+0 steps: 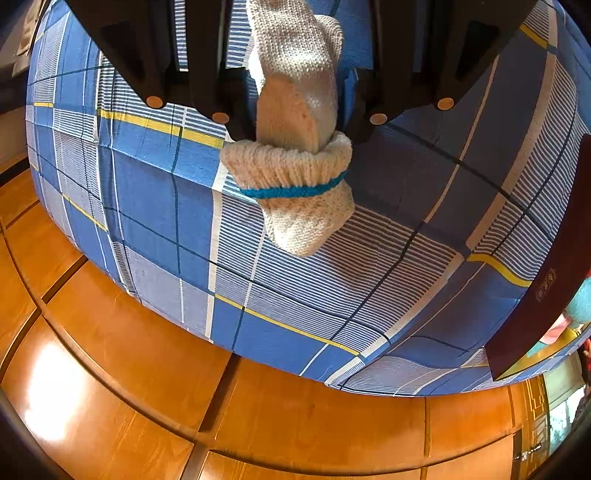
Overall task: Organize soft objects
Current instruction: 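Lower the bandage roll into the gold tray and open the left gripper, then carry the white glove into the gold tray and open the right gripper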
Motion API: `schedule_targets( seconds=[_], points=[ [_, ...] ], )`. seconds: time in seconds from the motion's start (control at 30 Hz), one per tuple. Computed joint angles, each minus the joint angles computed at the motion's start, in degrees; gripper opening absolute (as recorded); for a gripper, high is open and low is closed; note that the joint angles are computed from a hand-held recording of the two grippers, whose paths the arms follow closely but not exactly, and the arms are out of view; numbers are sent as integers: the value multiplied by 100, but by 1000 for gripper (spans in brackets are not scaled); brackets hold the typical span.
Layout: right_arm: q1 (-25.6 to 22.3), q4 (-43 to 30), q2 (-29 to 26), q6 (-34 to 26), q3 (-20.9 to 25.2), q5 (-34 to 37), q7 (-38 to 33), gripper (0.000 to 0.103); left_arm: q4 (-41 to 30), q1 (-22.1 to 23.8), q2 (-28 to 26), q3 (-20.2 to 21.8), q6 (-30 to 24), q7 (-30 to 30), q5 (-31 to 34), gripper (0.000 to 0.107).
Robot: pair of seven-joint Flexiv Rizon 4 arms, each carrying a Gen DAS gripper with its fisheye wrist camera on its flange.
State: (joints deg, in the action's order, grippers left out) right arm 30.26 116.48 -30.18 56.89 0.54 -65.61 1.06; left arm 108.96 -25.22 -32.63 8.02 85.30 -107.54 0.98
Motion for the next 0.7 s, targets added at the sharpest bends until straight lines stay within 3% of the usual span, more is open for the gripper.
schedule_targets(
  seconds=[0.17, 0.3, 0.7],
  points=[
    [-18, 22, 17, 41, 10, 36, 70, 34, 51, -609, 104, 713, 319, -444, 312, 75],
    [-58, 4, 23, 77, 55, 262, 8, 34, 237, -584, 277, 684, 518, -502, 291, 76],
    [175, -123, -3, -286, 22, 788, 278, 34, 750, -1031, 526, 1145, 1210, -429, -110, 78]
  ],
)
